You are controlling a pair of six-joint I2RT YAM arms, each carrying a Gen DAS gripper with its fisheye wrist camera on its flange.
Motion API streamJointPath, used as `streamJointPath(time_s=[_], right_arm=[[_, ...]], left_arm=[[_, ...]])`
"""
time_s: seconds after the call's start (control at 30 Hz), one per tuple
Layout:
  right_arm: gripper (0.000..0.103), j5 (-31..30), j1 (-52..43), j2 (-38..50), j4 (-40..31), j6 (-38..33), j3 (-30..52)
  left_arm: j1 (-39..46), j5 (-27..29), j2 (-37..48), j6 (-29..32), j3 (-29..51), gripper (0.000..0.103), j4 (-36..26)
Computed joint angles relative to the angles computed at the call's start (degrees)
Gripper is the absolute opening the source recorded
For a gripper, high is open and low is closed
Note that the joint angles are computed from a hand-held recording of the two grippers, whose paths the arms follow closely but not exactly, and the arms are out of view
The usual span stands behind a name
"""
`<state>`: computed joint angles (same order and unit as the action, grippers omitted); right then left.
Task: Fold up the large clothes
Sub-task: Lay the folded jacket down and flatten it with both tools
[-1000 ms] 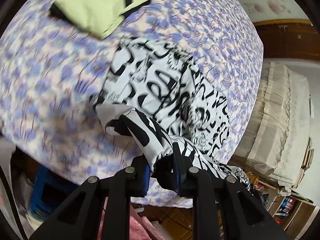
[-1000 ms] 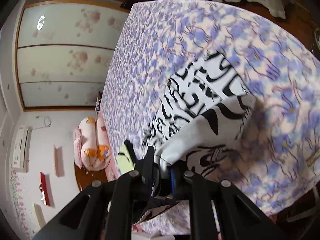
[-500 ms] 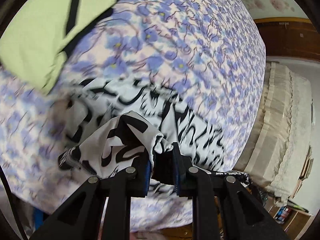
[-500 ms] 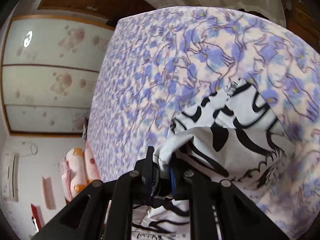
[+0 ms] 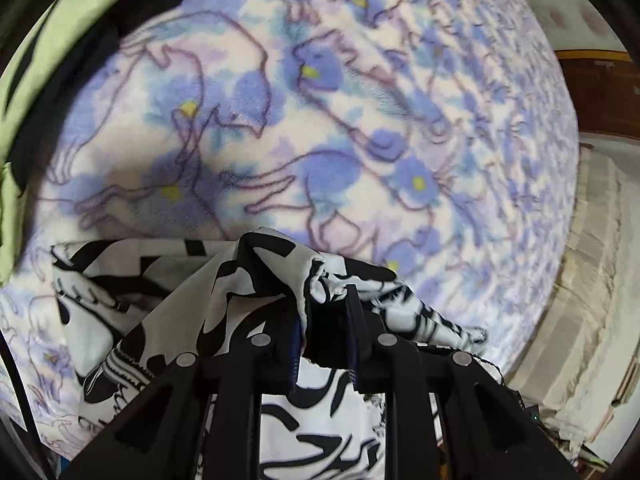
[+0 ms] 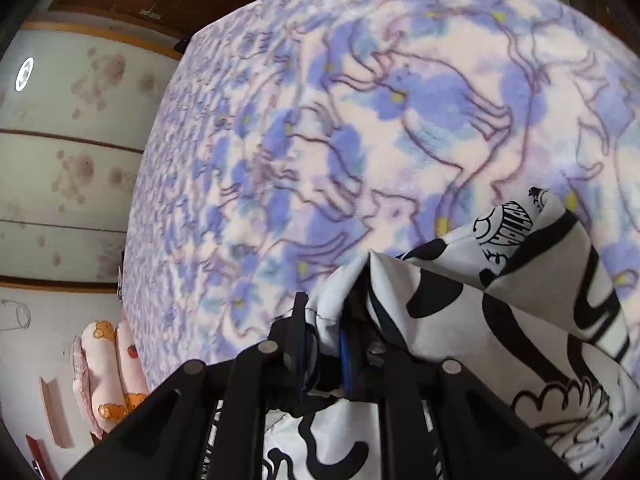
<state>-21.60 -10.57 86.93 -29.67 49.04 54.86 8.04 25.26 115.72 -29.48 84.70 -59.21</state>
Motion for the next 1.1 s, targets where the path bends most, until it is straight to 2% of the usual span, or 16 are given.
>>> streamJointPath(time_s=[0.17, 0.23, 0.3, 0.33, 0.4, 0.47, 0.5, 0.53, 0.57, 0.67, 0.77, 0.93, 1.1], right_arm=[[0.012, -0.24, -0.56, 4.74, 3.61, -1.61, -1.84], [0.012, -0.3, -0.54, 6.84, 1.93, -4.67, -0.15], [0.013, -0.68, -0.74, 7.88, -2.87, -9.25, 3.3], [0.017, -0.92, -0.72, 7.93, -5.6, -11.6, 5.22], [0.021, -0.49, -0.42, 6.86, -11.17, -15.3, 8.89], [0.033, 0.31, -0.04, 4.02, -16.34, -18.12, 11.94], [0.043, 1.33, 0.14, 1.84, -18.18, -19.66, 12.93], [0.052, 3.27, 0.4, -0.9, -19.95, -21.44, 13.69], [0.056, 5.0, 0.68, -2.72, -21.28, -22.78, 14.43], [0.06, 9.54, 0.44, -10.05, -27.54, -28.79, 16.45], [0.061, 8.98, -2.1, -15.43, -32.86, -34.26, 16.01], [0.063, 8.07, -8.23, -29.24, -38.44, -44.57, 5.63], [0.063, 6.03, -16.44, -39.11, -40.84, -53.26, -6.08]], left_arm=[[-2.37, -3.47, 3.48, -2.53, 1.2, 0.02, 1.95], [-3.25, -5.26, 5.12, -1.37, 4.73, 0.022, -0.97], [-4.62, -8.29, 4.84, 1.35, 7.56, 0.027, -3.36], [-5.6, -10.79, 3.96, 2.37, 8.61, 0.033, -4.56], [-7.42, -15.78, 1.23, 5.11, 10.4, 0.034, -6.95], [-7.96, -17.84, -2.66, 6.83, 10.46, 0.041, -8.3], [-7.89, -17.99, -4.28, 7.24, 10.28, 0.044, -8.76], [-7.62, -18.06, -6.51, 7.68, 9.99, 0.051, -9.4], [-7.49, -18.49, -8.77, 7.87, 9.52, 0.058, -10.17], [-7.36, -21.58, -17.61, 9.06, 4.82, 0.065, -10.99], [-5.22, -21.34, -25.36, 12.31, -1.18, 0.066, -12.6], [-1.46, -19.05, -37.74, 18.19, -13.74, 0.066, -12.94], [2.49, -17.28, -47.85, 21.97, -27.36, 0.066, -10.12]])
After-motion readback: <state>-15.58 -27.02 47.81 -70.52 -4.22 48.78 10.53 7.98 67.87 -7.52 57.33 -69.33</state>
